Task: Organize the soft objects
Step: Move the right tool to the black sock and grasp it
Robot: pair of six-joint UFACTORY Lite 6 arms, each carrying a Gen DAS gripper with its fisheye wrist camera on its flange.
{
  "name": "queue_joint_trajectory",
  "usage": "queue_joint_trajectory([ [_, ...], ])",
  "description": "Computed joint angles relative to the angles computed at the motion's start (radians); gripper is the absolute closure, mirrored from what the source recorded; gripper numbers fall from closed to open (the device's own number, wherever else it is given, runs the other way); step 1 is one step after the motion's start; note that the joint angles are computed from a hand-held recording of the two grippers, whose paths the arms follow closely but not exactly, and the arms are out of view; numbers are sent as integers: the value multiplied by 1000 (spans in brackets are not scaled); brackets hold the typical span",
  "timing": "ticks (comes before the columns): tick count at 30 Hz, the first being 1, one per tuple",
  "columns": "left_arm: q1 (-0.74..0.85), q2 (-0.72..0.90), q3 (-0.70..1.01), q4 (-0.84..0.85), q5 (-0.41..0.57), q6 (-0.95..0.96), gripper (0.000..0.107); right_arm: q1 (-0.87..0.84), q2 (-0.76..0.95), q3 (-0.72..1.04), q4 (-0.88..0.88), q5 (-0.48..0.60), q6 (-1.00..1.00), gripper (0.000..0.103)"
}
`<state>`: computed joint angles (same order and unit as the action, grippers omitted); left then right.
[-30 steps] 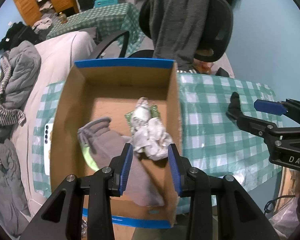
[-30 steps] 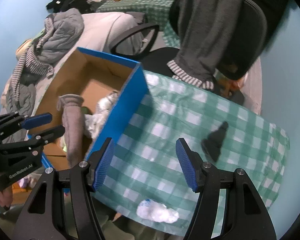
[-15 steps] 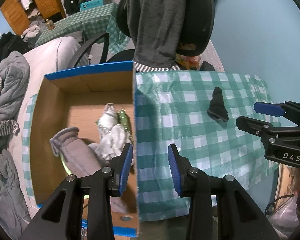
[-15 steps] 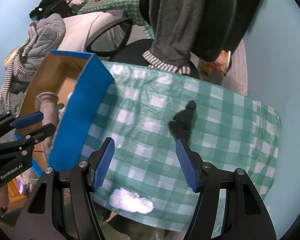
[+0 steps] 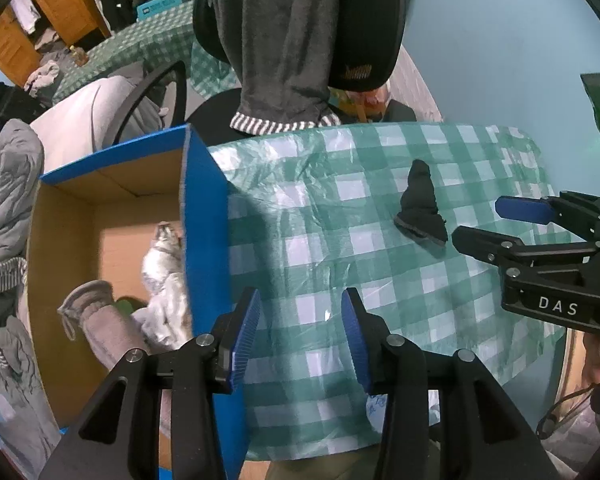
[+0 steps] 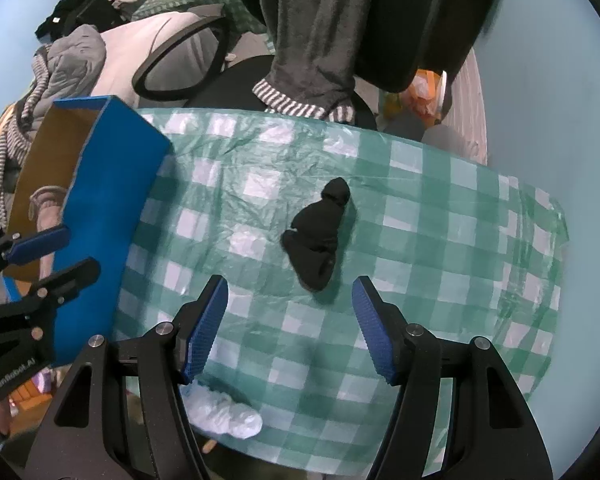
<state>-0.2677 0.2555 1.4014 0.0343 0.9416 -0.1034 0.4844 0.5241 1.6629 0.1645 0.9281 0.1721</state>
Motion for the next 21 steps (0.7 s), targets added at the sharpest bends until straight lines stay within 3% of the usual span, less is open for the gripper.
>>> queue_joint_trajectory([
  [21, -52, 237, 130, 42, -25, -61, 58, -57, 314, 202, 23, -30, -72, 38],
])
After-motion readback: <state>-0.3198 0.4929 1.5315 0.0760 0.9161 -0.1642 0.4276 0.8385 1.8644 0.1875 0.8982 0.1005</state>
